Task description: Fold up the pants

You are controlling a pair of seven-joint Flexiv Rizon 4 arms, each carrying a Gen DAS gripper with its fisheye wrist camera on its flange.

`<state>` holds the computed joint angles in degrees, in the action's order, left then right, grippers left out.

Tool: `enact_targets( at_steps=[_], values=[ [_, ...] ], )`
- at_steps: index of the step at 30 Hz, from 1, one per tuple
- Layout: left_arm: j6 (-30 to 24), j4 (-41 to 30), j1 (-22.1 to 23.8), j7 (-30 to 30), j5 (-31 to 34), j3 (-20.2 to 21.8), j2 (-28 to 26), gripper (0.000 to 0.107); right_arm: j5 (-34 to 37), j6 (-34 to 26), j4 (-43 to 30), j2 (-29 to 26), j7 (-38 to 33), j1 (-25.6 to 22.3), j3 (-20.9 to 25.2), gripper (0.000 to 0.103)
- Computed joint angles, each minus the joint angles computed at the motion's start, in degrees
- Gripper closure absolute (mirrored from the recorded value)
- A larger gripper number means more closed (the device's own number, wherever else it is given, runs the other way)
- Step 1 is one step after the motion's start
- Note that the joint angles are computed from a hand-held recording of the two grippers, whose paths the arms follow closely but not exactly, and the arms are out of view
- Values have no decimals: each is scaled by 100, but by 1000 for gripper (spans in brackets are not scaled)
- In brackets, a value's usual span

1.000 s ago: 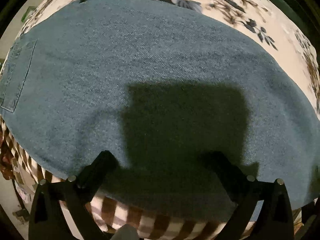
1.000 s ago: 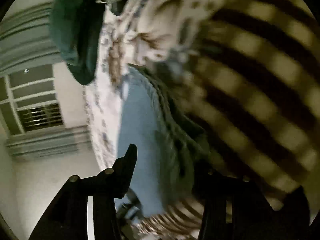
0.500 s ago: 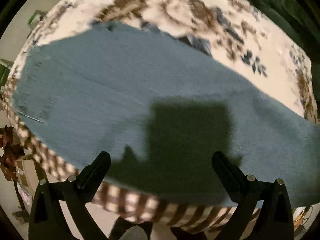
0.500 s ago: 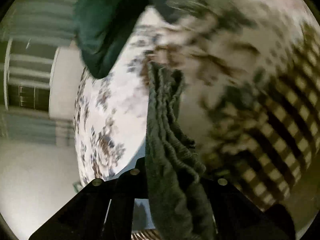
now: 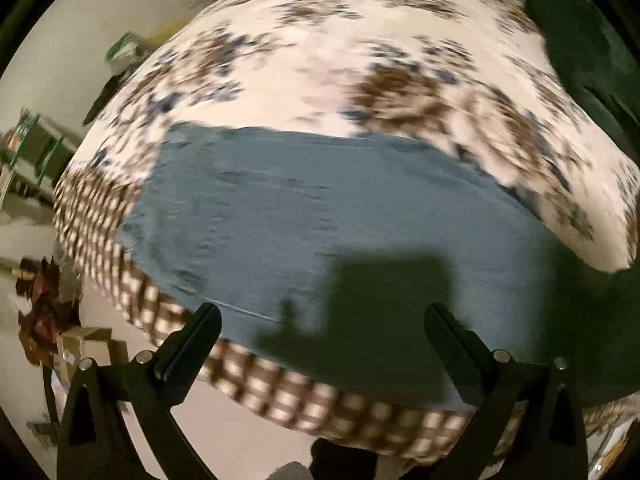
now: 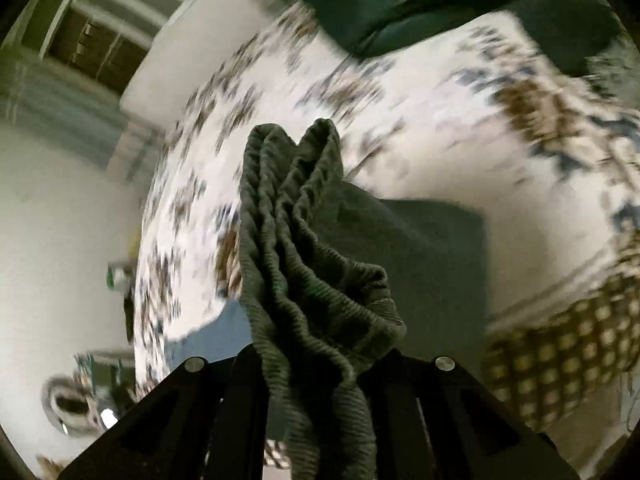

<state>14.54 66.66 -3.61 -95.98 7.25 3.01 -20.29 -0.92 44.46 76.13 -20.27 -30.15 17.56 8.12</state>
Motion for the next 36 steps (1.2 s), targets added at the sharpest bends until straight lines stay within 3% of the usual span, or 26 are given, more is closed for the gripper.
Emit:
enact_targets(
  at_steps=[7,13,15,17,18,21,23,26,29,32,36],
  values=[
    [-266,457,462,-22,284,352,324,4,-51,-929,-1601,-1608,-334,781,230,94],
    [-898,703,739,-128,648,475,712,4,-414,-2481,-3214,-2751,-724,1486,67,93],
    [-1007,726,770,-169,784,456,806,4,-516,-2877,-3596,-2919,-768,1664,-41,86],
    [-1078,677,809,-256,778,413,830,4,-246,-3308,-4169,-3158,-1085,1605,144,63],
    [-1082,631,833,-326,692,382,814,4,-8,-3346,-4313,-3196,-1242,1529,253,58],
    [-1000,338,873,-489,256,231,621,4,642,-2882,-3709,-2750,-1658,1250,433,45],
    [-820,170,855,-516,-121,109,429,4,847,-2590,-3042,-2277,-1677,1054,403,26],
    [-711,-177,814,-478,-771,-106,-38,4,808,-2605,-2362,-1780,-1631,851,279,9],
    [-886,-595,782,-568,-1500,-305,-622,4,610,-2818,-1842,-1419,-1551,643,136,9],
    [-1210,-1158,653,-538,-1690,-393,-1176,4,1078,-2424,-1272,-1054,-1564,212,261,9],
    [-1876,-1877,309,-328,-1149,-237,-1722,5,1079,-2258,-728,-699,-1476,-17,195,9]
  ],
)
